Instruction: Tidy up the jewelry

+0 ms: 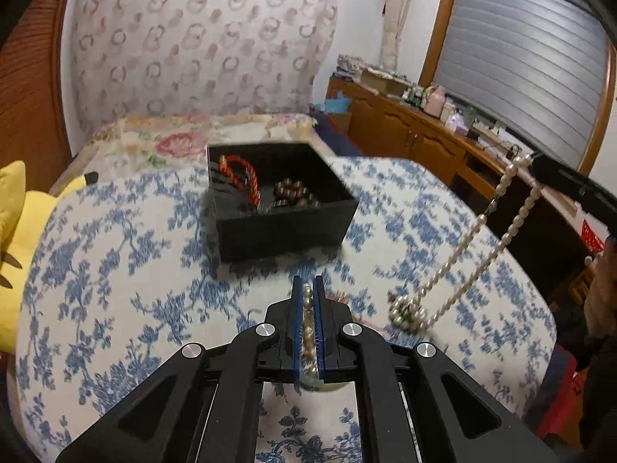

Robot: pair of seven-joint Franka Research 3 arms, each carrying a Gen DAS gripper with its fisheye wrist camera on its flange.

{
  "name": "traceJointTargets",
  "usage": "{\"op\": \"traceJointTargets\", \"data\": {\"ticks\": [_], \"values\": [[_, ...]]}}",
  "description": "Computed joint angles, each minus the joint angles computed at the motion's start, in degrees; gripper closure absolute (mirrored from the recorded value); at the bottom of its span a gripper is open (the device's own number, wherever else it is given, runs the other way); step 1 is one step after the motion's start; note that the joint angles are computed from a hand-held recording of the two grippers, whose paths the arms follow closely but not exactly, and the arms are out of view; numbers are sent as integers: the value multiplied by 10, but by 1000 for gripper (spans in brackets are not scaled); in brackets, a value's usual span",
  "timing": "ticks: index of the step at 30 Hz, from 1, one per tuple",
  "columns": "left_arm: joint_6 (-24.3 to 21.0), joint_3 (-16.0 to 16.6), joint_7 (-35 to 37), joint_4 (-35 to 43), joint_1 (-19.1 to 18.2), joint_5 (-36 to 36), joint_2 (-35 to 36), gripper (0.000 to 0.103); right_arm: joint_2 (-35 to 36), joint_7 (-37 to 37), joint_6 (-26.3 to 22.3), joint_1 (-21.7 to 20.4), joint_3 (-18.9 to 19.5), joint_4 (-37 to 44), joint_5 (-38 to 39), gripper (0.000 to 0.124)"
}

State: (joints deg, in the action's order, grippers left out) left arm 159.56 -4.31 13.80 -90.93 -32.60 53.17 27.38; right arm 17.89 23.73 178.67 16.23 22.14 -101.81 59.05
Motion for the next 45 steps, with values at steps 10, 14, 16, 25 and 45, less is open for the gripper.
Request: {"op": "traceJointTargets", "data": {"ticks": [10,14,16,25,45], "values": [[-4,5,-15,22,-7,33,-12,99,-12,-83,-6,10,9,38,64,115],[-6,5,-22,26,-6,45,-18,99,-11,-100,6,20,4,55,76,115],[-6,5,-28,29,-7,53,-21,99,-10,-104,8,23,3,66,78,115],[-14,2,-24,59,-3,72,-26,99,18,-28,7,40,-20,110,-10,115],[-51,11,125,252,16,-16,46,99,154,159,-55,57,-50,312,-228,115]]}}
